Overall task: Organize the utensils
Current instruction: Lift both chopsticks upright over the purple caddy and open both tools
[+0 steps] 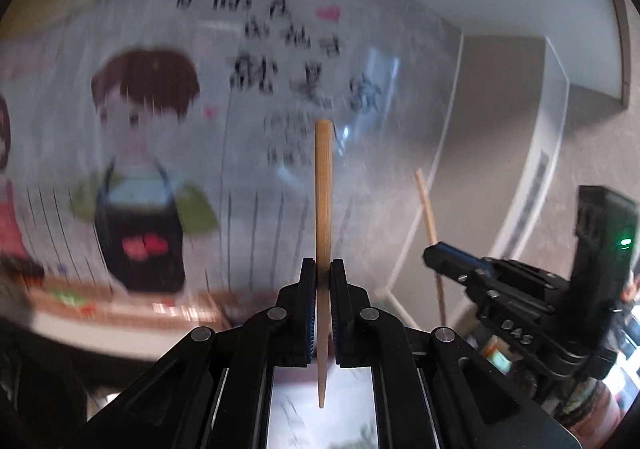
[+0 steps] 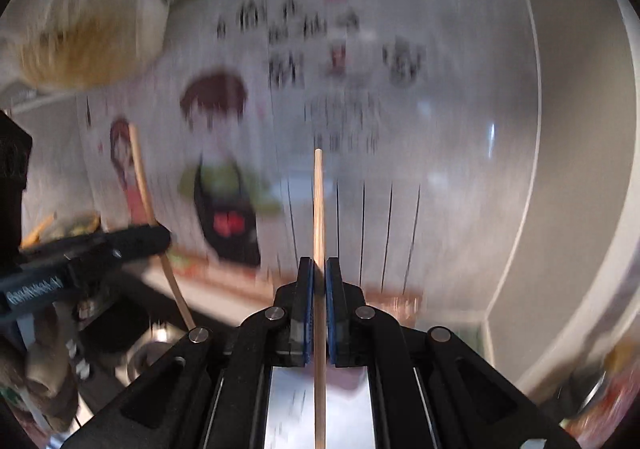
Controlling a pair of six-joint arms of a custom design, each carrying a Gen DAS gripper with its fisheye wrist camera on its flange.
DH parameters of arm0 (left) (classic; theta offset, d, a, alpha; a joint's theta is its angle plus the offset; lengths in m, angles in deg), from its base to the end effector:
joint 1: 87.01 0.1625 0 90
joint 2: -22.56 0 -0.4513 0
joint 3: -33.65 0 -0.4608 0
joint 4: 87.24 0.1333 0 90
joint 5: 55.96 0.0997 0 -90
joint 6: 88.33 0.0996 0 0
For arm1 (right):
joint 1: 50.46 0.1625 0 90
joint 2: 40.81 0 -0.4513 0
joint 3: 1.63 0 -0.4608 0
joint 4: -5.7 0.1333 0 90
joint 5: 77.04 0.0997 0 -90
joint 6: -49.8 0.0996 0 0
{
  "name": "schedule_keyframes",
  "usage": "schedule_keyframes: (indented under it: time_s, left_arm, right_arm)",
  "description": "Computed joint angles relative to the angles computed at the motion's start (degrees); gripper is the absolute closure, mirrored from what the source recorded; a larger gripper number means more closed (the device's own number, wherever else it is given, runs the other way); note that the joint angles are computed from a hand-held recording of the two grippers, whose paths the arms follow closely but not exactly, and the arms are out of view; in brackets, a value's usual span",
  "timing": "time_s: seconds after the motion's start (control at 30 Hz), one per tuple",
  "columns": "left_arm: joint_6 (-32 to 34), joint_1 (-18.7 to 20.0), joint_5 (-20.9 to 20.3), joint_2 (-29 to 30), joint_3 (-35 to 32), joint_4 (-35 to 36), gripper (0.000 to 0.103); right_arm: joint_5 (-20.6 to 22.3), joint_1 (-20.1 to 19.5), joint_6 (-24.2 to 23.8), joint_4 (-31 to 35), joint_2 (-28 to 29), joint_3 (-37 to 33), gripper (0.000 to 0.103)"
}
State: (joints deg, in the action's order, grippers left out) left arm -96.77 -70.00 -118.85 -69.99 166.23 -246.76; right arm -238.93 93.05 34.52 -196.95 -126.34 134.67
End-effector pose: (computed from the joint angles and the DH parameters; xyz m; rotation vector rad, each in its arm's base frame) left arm -0.3907 -0.3064 0.2889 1.4094 2.5802 -1.0467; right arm 0.3453 -0.2073 0.3288 0.3729 -1.9357 1.4532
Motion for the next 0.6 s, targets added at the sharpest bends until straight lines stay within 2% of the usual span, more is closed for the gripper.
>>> schedule_keyframes:
  time_s: [0.1, 0.27, 0.4, 0.6]
  left_arm:
    - [3.0, 1.4, 1.2, 3.8, -2.2, -4.7, 0.096]
    - [4.8, 4.5, 0.8, 8.4, -4.1, -8.5, 0.096]
    - [5.2, 7.6, -0.4, 11.6, -5.1, -10.0, 0.096]
    - [6.8, 11.3, -2.4, 15.9, -6.0, -12.1, 0.096]
  right_arm:
    - [2.0, -1.1, -13.3, -12.2, 3.4, -4.1, 0.097]
    - [6.1, -6.0, -20.8, -19.4, 5.7, -5.5, 0.097]
    - [10.4, -11.1, -15.6, -15.4, 3.9, -2.6, 0.097]
    - [16.0, -18.2, -11.4, -13.4, 2.8, -0.1, 0.098]
